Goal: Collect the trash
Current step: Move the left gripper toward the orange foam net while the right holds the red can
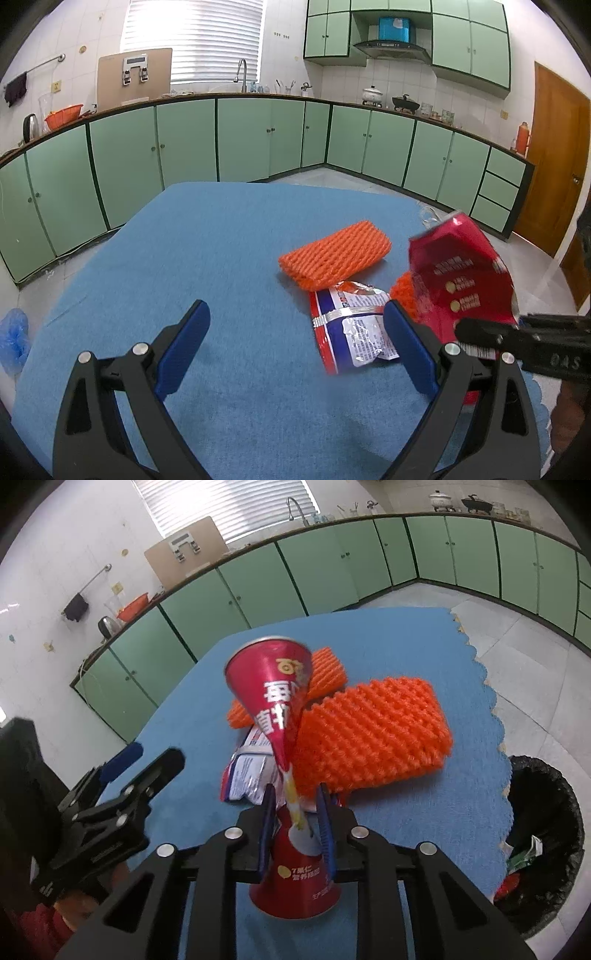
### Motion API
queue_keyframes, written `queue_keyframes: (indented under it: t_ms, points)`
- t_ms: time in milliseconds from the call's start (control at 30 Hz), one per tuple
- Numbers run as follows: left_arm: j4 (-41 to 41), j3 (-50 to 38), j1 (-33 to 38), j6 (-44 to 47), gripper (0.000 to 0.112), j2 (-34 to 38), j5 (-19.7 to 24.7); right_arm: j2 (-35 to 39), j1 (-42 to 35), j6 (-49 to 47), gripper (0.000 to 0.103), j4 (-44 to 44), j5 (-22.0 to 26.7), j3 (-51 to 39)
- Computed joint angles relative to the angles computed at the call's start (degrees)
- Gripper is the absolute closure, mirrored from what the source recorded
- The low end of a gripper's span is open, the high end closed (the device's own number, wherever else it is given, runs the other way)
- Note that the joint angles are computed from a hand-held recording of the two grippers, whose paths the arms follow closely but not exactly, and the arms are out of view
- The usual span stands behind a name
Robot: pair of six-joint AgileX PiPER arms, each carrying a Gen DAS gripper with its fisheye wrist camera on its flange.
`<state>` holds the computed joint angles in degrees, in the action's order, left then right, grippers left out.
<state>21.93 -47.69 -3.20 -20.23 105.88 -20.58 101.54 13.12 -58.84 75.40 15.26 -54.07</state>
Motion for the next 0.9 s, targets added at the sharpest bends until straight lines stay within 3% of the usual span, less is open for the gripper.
queue_keyframes:
  t_ms: [67,200,367,600,700,900]
  points:
    - [0.52,0.56,-0.02,-0.70,0.020,-0.49,-0.35,-1.46,-0.04,1.33,0.082,-1.48,1.06,1.34]
    - [1.41,1.52,-0.14,-1.47,0.020,-1.43,-0.86,-5.73,-1.82,-9.69,0.092,8.83,2.86,7.45]
    - [1.75,2.33,-1.74,-2.16,0.020,-2.24,-1.14,-9.74,-2.92,-11.45,0.094,12.96,0.05,10.83]
    - [-0.48,1.07,-6.10,-0.78,0.022,-1.89,-0.74,-11.58,-5.85,-3.37,0.096,6.48,-2.01,10.79]
    - [1.06,-0.81,-8.09,-2.85,0.031,-1.11,-0.16,-12.72,-7.50,-4.53,0.097,7.71,-2.46,11.57]
    - [2.35,-6.05,-12.98,-5.41,0.032,2.58,2.37,-14.27,-10.48,-4.23,0.097,6.55,-4.02,12.10]
